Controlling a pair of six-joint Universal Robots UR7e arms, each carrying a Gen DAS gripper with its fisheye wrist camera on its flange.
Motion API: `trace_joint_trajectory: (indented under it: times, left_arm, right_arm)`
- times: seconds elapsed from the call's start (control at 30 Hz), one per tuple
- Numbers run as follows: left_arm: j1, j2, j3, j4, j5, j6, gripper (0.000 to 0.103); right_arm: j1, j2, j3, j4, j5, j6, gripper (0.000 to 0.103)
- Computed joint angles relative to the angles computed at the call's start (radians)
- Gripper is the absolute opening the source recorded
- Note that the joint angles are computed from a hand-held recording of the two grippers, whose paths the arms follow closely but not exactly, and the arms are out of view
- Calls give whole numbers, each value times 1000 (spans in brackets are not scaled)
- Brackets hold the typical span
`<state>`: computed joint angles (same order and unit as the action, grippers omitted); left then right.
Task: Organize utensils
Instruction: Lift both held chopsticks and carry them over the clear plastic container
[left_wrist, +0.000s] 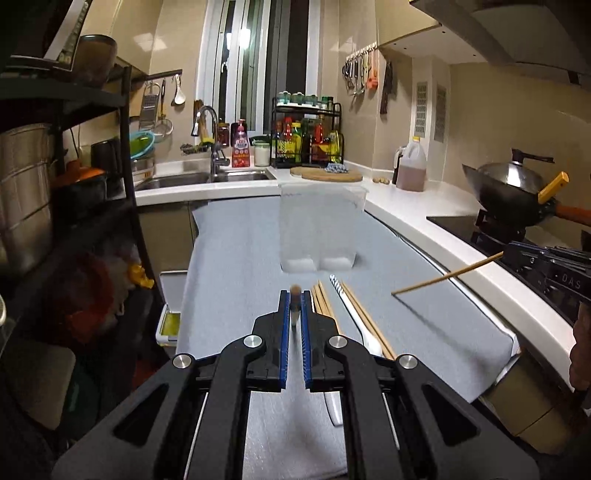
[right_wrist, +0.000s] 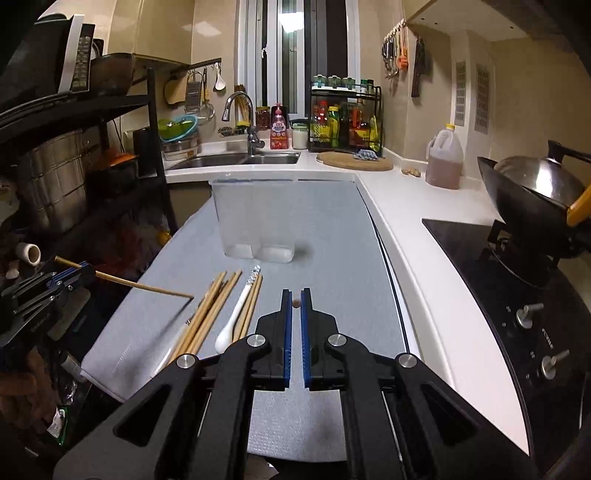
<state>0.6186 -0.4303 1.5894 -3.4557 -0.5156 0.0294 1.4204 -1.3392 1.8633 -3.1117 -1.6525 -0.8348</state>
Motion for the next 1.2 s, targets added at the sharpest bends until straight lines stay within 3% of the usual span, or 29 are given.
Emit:
trace_joint_trajectory:
  times: [0.17,0.37,0.83,1.03,1.2]
  left_arm:
    - [17,-21,-59,68,-26,7,6]
    - [44,-46,-125,235,-85,-98,6]
    - [71,-47,-312,512,-130,-179,6]
    - [83,-26,-477,634,-164,-161,6]
    - [89,51,-699,721,-155,-85,6]
  right_arm:
    - [40,18,-76,84,-5,-7,5]
    - [70,46,-177,201,-11,19,5]
    - [108,137,-415,397,11,97,5]
    - [156,209,-602,529,28,144,5]
    - [198,277,-765,578,45,153,5]
